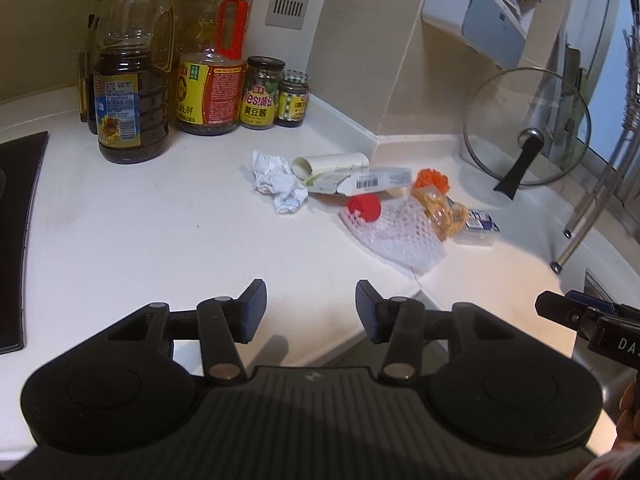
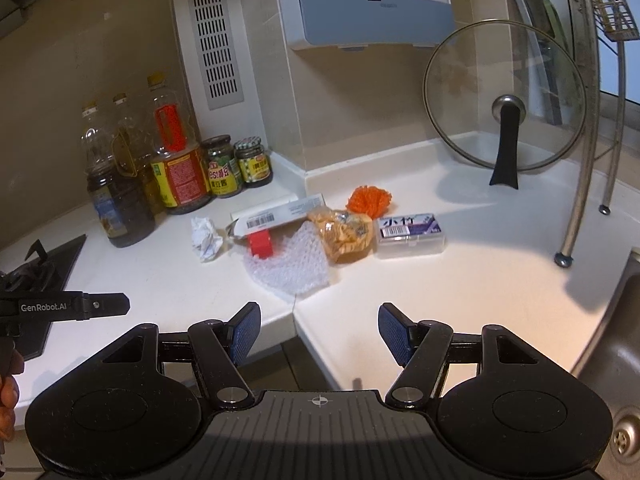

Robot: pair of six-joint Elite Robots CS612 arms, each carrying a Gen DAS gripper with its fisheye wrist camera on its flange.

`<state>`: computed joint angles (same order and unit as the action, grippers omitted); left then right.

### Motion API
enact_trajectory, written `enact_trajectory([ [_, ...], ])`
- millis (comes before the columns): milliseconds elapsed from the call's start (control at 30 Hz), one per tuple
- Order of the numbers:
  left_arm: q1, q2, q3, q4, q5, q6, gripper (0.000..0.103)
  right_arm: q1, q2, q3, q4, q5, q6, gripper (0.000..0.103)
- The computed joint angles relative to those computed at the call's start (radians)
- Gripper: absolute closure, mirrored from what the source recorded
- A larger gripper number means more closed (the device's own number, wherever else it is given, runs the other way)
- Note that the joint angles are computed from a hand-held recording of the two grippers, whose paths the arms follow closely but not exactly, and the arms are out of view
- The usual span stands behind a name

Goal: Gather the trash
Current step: 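Grasp the yellow snack wrapper with the right tool while the left tool grasps the crumpled tissue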

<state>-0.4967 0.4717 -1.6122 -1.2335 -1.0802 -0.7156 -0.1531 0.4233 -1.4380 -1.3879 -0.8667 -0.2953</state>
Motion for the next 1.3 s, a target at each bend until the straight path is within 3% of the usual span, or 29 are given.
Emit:
enact_trajectory([
  [500,0.014,-0.064,0.142,0.022,0.117,-0.108,0.053,0.032,-0.130,0.369,-0.159,0.058,-0.128,0.038],
  [733,0.042,-0.078,0.196,-0.004,0.069,-0.070,0.052,0.062,-0.183,0.507,-0.212,0.004,-0.180,0.038],
  [967,0.081,-0.090,0.255,-0.077,-0.004,-0.009,0.052,0.089,-0.206,0.570,-0.216,-0.063,-0.240,0.039],
  [1033,0.089,-0.092,0.268,-0.096,-0.025,0.009,0.052,0.093,-0.210,0.580,-0.206,-0.073,-0.245,0.050],
  [1300,0.109,-0.096,0.305,-0.138,-0.070,0.046,0.052,0.101,-0.196,0.557,-0.234,-0.099,-0.249,0.066],
])
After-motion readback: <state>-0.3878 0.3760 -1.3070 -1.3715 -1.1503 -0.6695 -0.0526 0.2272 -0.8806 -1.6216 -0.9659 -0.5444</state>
